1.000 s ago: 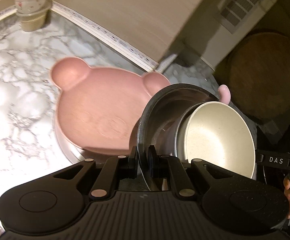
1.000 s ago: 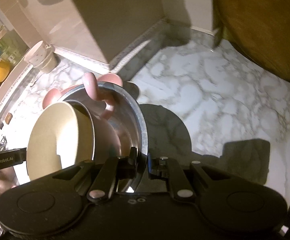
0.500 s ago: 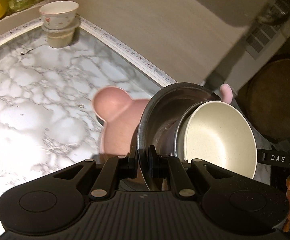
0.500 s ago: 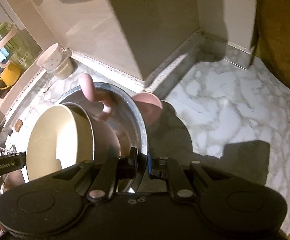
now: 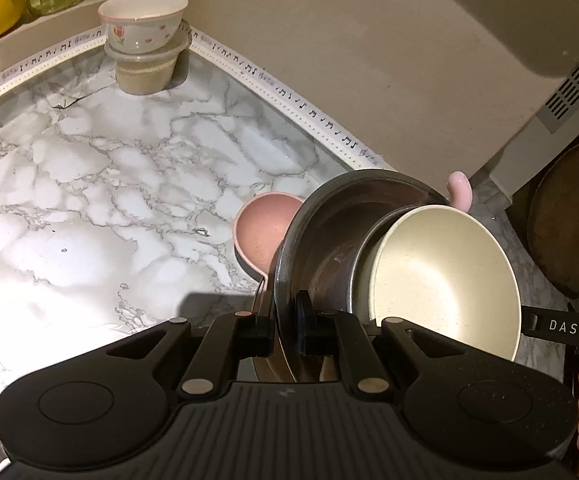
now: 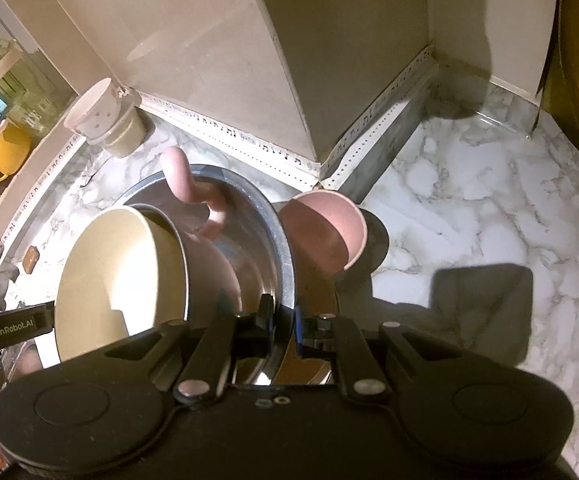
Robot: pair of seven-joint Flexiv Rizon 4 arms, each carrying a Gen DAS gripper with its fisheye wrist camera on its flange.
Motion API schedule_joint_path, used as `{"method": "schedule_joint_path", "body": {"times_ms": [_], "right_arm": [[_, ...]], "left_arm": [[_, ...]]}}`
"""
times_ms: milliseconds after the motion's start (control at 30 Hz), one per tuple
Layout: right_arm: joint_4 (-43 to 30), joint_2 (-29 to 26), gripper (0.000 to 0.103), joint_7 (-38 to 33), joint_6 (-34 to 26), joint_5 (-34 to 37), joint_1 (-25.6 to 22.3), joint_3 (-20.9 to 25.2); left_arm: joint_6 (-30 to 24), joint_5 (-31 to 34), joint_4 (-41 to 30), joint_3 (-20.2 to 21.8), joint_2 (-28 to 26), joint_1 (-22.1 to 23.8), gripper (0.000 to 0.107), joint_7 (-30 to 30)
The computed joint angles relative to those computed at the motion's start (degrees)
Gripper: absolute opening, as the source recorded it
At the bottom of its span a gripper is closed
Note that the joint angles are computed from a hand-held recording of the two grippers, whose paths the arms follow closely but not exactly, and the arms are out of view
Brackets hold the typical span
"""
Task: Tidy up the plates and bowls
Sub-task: 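Lift the nested steel bowl stack and carry it over the pink bear bowl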
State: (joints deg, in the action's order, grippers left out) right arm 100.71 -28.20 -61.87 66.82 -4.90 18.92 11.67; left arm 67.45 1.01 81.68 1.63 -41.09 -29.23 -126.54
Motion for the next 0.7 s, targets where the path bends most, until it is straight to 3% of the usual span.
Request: {"method": "schedule_joint_path", "body": {"times_ms": [700], "right_arm": [[-1.0,-1.4,0.011,1.1,-3.4,0.2,0.3,-0.3]], "left_arm": [[-0.6,-2.2,-1.3,-1.4,-2.8,1.1,0.009,4.1]]}}
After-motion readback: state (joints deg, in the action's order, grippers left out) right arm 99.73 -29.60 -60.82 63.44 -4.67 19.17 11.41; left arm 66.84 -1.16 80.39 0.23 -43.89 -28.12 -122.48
